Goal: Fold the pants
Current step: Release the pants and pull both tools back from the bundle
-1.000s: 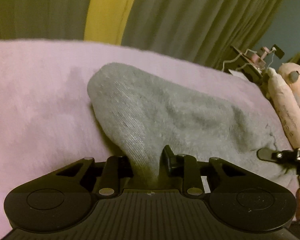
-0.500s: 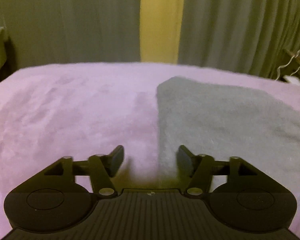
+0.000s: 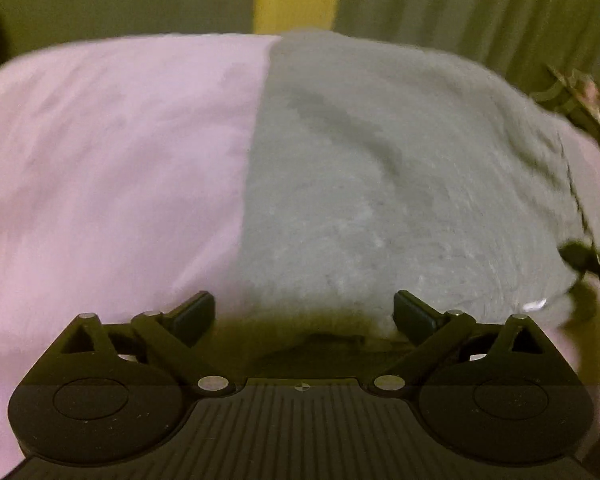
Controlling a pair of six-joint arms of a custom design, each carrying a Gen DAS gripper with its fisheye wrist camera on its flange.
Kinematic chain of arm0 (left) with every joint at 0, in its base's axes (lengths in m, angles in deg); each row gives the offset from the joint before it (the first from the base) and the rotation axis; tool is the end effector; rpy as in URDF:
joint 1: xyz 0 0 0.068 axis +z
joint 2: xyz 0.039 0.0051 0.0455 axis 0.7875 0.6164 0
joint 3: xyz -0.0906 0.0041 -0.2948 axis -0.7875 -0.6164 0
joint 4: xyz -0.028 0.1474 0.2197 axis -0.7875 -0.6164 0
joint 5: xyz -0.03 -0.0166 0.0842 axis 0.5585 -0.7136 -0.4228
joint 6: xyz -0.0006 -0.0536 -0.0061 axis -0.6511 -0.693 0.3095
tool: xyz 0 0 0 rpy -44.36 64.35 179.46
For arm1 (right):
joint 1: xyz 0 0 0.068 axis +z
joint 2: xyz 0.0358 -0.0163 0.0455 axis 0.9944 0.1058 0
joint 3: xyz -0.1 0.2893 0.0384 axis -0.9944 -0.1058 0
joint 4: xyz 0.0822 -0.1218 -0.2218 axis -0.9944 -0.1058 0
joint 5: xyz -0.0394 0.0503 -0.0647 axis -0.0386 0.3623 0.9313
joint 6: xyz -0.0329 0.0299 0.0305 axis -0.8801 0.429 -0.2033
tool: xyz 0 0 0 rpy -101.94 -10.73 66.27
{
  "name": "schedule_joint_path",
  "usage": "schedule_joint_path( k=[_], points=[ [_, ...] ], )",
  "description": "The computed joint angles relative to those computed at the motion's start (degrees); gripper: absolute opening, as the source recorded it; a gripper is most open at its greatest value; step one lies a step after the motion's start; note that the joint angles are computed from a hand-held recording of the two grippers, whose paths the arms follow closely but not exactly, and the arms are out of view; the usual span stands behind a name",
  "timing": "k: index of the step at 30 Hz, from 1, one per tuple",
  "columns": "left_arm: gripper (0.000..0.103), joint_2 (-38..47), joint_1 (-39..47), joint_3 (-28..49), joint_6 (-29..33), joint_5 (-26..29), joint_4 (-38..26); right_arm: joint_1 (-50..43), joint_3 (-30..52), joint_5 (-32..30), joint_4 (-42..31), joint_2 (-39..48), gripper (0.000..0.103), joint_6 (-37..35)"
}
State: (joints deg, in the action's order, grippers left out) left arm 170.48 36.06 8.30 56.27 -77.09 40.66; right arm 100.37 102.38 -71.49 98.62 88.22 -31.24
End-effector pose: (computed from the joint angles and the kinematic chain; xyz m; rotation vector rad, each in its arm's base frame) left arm 0.2744 -0.0736 0.1544 -0.2694 2.5368 -0.1263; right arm 0.2896 0.0953 0.1518 0.1514 2.4445 0.6937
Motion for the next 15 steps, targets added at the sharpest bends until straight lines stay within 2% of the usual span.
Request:
schedule_joint_path(
  k=[1, 2, 4, 5, 6, 8, 10, 12, 15],
  points=[
    [0.100, -1.0, 0.1, -0.5, -1.8, -0.1, -0.7, 0.9, 0.5, 1.6, -2.1, -1.6, 0.000, 0.2],
    [0.100, -2.1, 0.3, -1.4, -3.1, -0.3, -0.9, 1.8, 0.2, 3.7, -4.0, -4.1, 0.005, -0.6],
    [0.100, -4.2, -2.3, -2.3, -6.2, -4.8, -3.8, 4.8, 2.1, 8.3, -7.2, -6.1, 0.029, -1.2],
    [0.099, -4.8, -4.1, -2.4, -7.7, -7.9, -6.1, 6.5, 1.6, 11.7, -9.6, -8.4, 0.070, -1.6],
    [0.099, -5.0, -5.9, -2.3, -9.4, -11.3, -9.2, 8.2, 1.1, 14.6, -11.8, -10.3, 0.085, -1.8],
    [0.099, -6.3, -8.7, -3.0, -11.8, -13.5, -13.3, 11.0, -2.0, 18.4, -13.6, -15.0, 0.085, -1.9],
    [0.099, -7.8, -10.4, -2.6, -12.8, -11.6, -16.1, 12.8, -3.7, 18.8, -15.7, -17.5, 0.087, -1.8],
    [0.099, -9.3, -12.5, -2.3, -13.8, -12.1, -17.7, 14.1, -4.7, 19.4, -18.1, -18.0, 0.093, -0.7],
    [0.099, -9.9, -17.9, -1.0, -16.5, -17.7, -20.9, 17.3, -2.6, 22.4, -25.2, -17.5, 0.099, 1.8]
  ],
)
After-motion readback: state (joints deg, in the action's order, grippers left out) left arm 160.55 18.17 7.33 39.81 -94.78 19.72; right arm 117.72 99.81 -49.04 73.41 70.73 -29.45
